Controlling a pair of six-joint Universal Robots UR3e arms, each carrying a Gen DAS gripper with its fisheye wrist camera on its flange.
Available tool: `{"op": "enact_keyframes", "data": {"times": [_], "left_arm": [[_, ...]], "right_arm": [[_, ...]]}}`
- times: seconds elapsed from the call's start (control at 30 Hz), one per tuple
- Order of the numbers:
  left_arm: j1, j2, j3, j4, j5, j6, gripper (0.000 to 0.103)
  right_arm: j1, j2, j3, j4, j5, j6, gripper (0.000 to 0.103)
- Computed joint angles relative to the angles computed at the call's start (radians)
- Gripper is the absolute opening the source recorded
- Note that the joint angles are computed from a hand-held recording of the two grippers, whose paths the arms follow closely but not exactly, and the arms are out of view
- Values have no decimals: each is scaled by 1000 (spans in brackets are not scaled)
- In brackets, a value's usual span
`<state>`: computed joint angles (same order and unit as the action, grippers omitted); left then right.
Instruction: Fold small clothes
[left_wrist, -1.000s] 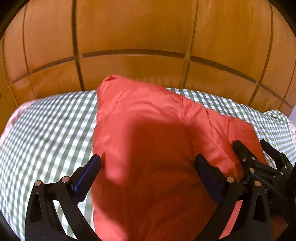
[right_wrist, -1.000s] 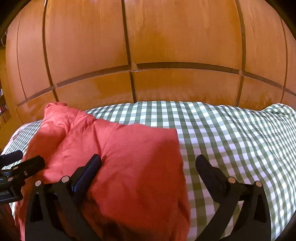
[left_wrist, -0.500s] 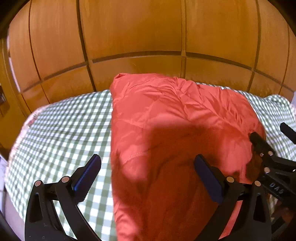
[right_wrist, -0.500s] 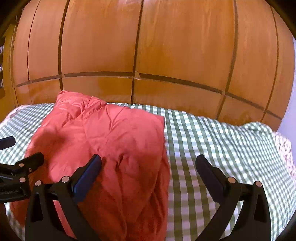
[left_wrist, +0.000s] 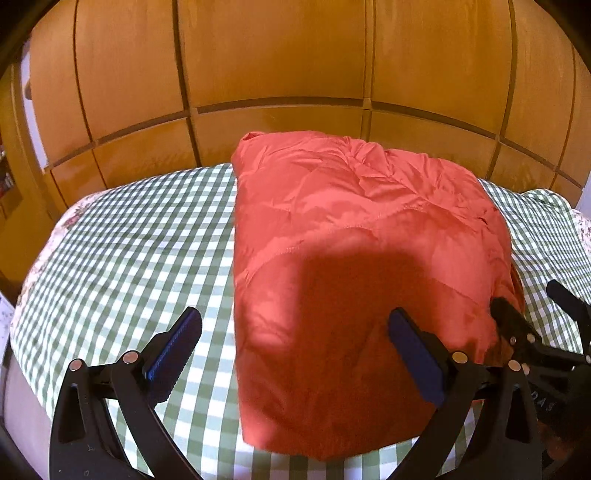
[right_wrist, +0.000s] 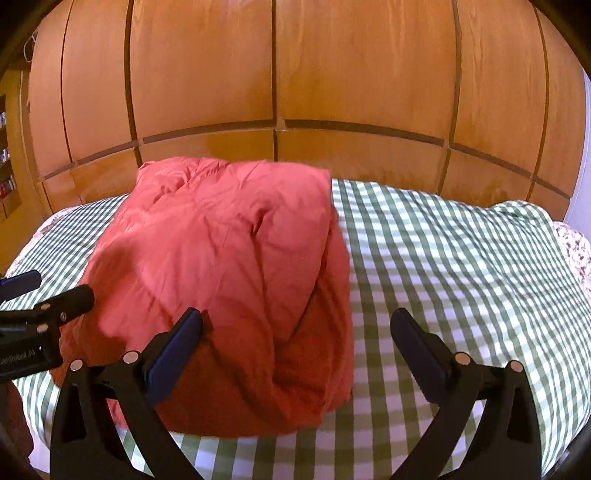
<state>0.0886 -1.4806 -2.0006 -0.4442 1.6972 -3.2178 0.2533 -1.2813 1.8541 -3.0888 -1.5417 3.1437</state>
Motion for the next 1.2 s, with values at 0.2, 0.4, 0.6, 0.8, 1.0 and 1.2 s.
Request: {"op": "enact_keyframes", "data": {"times": [0.2,0.4,0.6,0.8,1.0,1.2], "left_arm": [[-20,54,-68,32,19,-3,100],[-15,114,-129,36,25,3,100],[25,207,-193,10,-2,-20,100],[20,284,-268,53,77,-61,100],[40,352,-312,18,56,-33,100],[47,390,-357,15,56,-23,100]], "right_arm": [[-17,-53,105,-52,51,27,101],[-21,-109,151,-13,53,67,101],[17,-144,206,-61,-19,65,101],[50,-178,254,-95,-29,38,101],[54,-217,301,-87,20,29,101],[53,-211,315,-106,4,29,101]]}}
